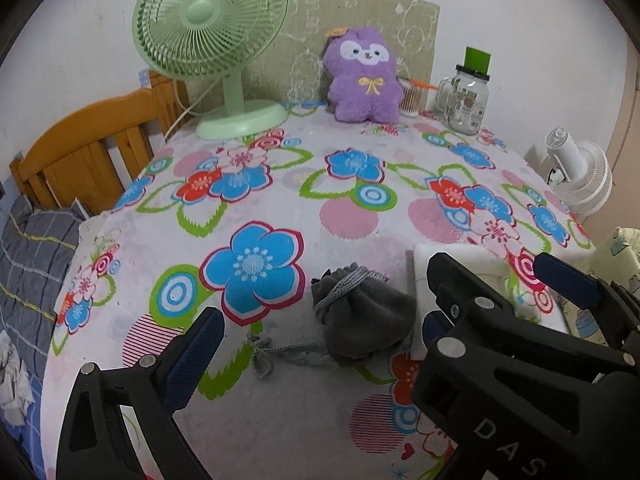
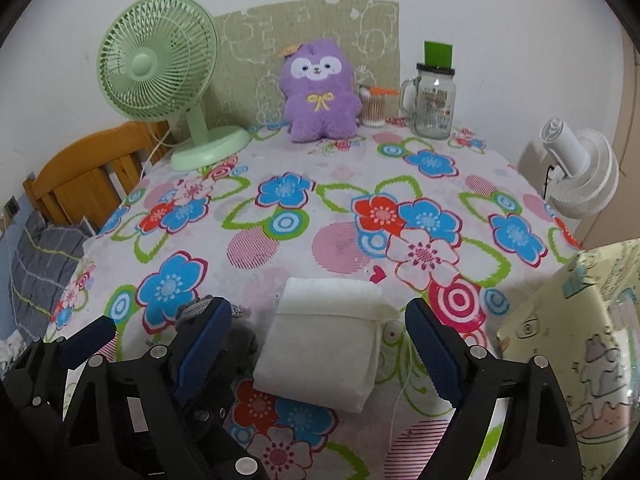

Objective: Organize soft objects
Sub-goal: 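Grasp the white folded pad with the right gripper while the left grasps the grey sock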

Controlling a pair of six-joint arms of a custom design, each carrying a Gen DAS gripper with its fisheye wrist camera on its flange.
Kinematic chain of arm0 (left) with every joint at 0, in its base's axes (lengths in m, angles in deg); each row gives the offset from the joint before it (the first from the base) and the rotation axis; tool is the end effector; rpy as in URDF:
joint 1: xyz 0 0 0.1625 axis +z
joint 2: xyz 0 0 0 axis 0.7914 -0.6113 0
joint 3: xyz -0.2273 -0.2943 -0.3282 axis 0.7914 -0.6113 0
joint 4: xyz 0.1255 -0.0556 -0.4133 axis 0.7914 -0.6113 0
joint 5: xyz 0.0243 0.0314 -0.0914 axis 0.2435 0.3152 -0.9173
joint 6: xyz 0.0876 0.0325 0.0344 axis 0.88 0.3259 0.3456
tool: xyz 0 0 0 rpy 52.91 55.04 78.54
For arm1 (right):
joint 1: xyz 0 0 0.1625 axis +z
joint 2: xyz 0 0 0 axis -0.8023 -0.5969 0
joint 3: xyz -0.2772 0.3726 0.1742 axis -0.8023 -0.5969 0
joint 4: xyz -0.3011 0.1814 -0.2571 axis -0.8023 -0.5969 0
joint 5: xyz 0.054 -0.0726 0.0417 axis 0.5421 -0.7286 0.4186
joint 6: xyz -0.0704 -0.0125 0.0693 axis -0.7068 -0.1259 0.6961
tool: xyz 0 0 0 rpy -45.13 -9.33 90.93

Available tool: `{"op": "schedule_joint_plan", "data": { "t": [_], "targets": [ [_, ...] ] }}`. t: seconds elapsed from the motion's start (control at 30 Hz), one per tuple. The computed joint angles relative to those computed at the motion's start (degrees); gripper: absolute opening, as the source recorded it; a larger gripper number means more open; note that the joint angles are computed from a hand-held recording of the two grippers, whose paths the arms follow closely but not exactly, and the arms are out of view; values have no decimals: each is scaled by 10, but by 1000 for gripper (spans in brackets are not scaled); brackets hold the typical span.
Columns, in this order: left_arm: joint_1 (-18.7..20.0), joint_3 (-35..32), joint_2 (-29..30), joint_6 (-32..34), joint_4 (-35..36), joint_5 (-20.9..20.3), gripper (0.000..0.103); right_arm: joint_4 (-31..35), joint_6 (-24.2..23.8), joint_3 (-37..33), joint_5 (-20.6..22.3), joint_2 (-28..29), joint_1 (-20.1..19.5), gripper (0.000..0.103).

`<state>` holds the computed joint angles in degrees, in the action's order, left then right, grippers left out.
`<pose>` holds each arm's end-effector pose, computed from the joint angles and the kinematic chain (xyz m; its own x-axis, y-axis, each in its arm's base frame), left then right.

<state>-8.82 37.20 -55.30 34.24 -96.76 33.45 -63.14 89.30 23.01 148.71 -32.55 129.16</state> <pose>-0.3400 -0.6290 -0.1641 -0.7079 -0.1884 -0.6807 0.3614 0.7315 -0.5782 -0.0489 -0.6761 0.2197 -0.7303 -0.2651 0.6296 -0.6003 0.6889 -0.4062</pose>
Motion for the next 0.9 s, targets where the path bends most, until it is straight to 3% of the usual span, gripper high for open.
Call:
{"op": "schedule_joint_plan", "data": {
  "t": [0.37, 0.43, 0.5, 0.67, 0.9],
  "targets": [
    [10, -10, 5, 3, 24, -16, 99, 40, 15, -43, 43, 39, 2, 72],
    [11, -11, 5, 4, 26, -18, 99, 37, 10, -43, 47, 41, 3, 65],
    [10, -14, 6, -1, 39, -13, 99, 34, 6, -43, 55, 42, 4, 50],
    [11, -18, 7, -4, 48, -13, 99, 32, 4, -46, 57, 42, 2, 30],
    [10, -26, 10, -1, 53, -5, 99, 37, 8, -48, 44, 37, -3, 18]
  ]
}}
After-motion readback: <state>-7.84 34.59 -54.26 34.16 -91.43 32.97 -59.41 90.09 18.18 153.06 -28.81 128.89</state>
